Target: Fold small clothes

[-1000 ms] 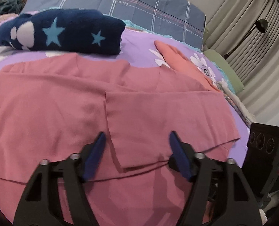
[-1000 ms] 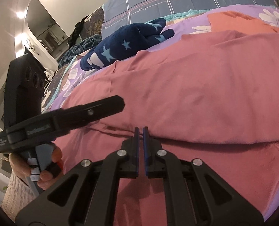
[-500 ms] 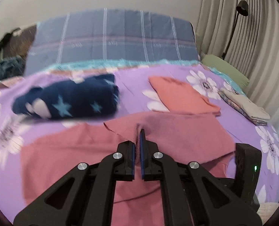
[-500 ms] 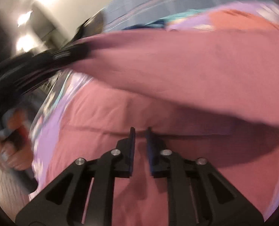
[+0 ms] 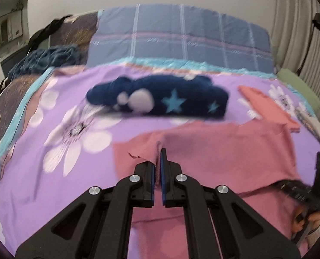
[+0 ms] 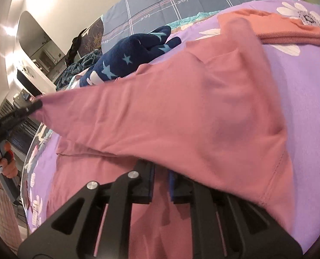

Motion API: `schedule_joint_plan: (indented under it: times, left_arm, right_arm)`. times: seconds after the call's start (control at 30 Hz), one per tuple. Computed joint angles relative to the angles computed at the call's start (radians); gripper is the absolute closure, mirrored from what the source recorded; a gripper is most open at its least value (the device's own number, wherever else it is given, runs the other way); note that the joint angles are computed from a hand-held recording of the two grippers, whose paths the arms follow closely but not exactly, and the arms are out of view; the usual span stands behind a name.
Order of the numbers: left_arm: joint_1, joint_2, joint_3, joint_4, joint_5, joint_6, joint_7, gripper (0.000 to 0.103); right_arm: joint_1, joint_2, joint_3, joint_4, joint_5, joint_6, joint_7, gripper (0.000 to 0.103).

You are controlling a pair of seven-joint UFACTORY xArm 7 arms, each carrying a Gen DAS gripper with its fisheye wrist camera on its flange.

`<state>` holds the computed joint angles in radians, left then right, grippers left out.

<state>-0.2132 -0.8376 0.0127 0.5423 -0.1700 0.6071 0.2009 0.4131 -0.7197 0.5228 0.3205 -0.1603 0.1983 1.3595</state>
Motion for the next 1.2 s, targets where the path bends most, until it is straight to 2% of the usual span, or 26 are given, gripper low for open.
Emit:
schedule_joint_plan:
  times: [0.13,0.23,0.3,0.33,0.37,0.4,0.47,0.5,0.53,0.6,0.63,0.7,0.77,0.83,0.87,0.9,0.93,1.0,1.03,1.07,1.1,1.13,1.2]
  left_arm:
    - [0.033,0.008,0.016,-0.046,0.014,0.005,0.003,0.099]
    - [0.041,0.023,0.026,-0.070,0.012,0.006,0.008,0.097]
    - [0.060,0.026,0.012,-0.087,0.027,0.016,0.000,0.090]
    - [0.079,0.028,-0.005,-0.096,0.046,0.018,-0.011,0.074]
    - [0.099,0.021,-0.021,-0.111,0.070,0.012,-0.019,0.063]
    - [0.105,0.010,-0.023,-0.128,0.084,-0.003,-0.016,0.062]
    - [0.088,-0.007,0.010,-0.141,0.080,-0.012,0.015,0.061]
    - [0.080,-0.010,0.023,-0.140,0.071,-0.013,0.024,0.060]
    - [0.068,-0.011,0.039,-0.138,0.058,-0.017,0.036,0.059]
    - [0.061,-0.003,0.042,-0.129,0.044,-0.030,0.043,0.057]
    - [0.058,0.008,0.039,-0.123,0.037,-0.040,0.042,0.056]
    - [0.055,0.030,0.033,-0.109,0.028,-0.050,0.036,0.054]
    - [0.050,0.057,0.029,-0.098,0.020,-0.061,0.031,0.054]
    - [0.051,0.080,0.022,-0.094,0.021,-0.074,0.028,0.053]
    - [0.053,0.098,0.015,-0.092,0.024,-0.086,0.025,0.053]
    - [0.053,0.109,0.014,-0.091,0.025,-0.092,0.024,0.053]
    - [0.056,0.120,0.009,-0.091,0.029,-0.099,0.021,0.053]
    - [0.068,0.138,-0.010,-0.098,0.052,-0.113,0.012,0.052]
    - [0.069,0.136,-0.012,-0.108,0.057,-0.126,0.012,0.050]
    - [0.072,0.128,-0.016,-0.120,0.063,-0.143,0.008,0.047]
    - [0.069,0.122,-0.008,-0.124,0.064,-0.145,0.012,0.047]
    - [0.061,0.116,0.005,-0.126,0.060,-0.143,0.021,0.047]
    - [0.066,0.094,0.011,-0.132,0.062,-0.145,0.023,0.047]
  right_arm:
    - [0.012,-0.007,-0.021,-0.010,0.003,0.001,-0.017,0.089]
    - [0.026,-0.008,-0.025,0.003,0.005,0.039,-0.031,0.087]
    - [0.062,0.004,-0.040,0.054,0.000,0.143,-0.080,0.083]
    - [0.085,0.005,-0.052,0.069,-0.001,0.177,-0.111,0.074]
    - [0.127,-0.001,-0.076,0.086,0.003,0.222,-0.163,0.070]
    - [0.167,-0.022,-0.104,0.084,0.017,0.236,-0.207,0.066]
    - [0.230,-0.099,-0.160,0.056,0.058,0.229,-0.274,0.066]
    - [0.233,-0.149,-0.172,0.045,0.072,0.243,-0.291,0.066]
    - [0.217,-0.197,-0.175,0.040,0.079,0.271,-0.299,0.066]
    - [0.125,-0.279,-0.169,0.051,0.065,0.372,-0.300,0.066]
    - [0.074,-0.292,-0.170,0.061,0.054,0.417,-0.306,0.066]
    - [-0.016,-0.255,-0.217,0.082,0.041,0.469,-0.350,0.065]
    - [-0.056,-0.211,-0.260,0.076,0.066,0.436,-0.378,0.062]
    - [-0.055,-0.159,-0.296,0.069,0.095,0.369,-0.430,0.051]
    - [-0.045,-0.106,-0.309,0.080,0.106,0.338,-0.472,0.050]
    - [-0.055,-0.075,-0.300,0.091,0.106,0.331,-0.488,0.057]
    - [-0.090,-0.054,-0.264,0.107,0.086,0.340,-0.484,0.098]
    - [-0.226,-0.073,-0.140,0.129,-0.028,0.403,-0.382,0.099]
    - [-0.263,-0.105,-0.132,0.106,-0.052,0.406,-0.336,0.099]
    - [-0.258,-0.113,-0.159,0.085,-0.033,0.397,-0.330,0.098]
    - [-0.224,-0.121,-0.218,0.051,0.007,0.372,-0.338,0.097]
    - [-0.213,-0.132,-0.235,0.035,0.020,0.361,-0.340,0.095]
    - [-0.224,-0.203,-0.190,0.021,-0.005,0.401,-0.321,0.091]
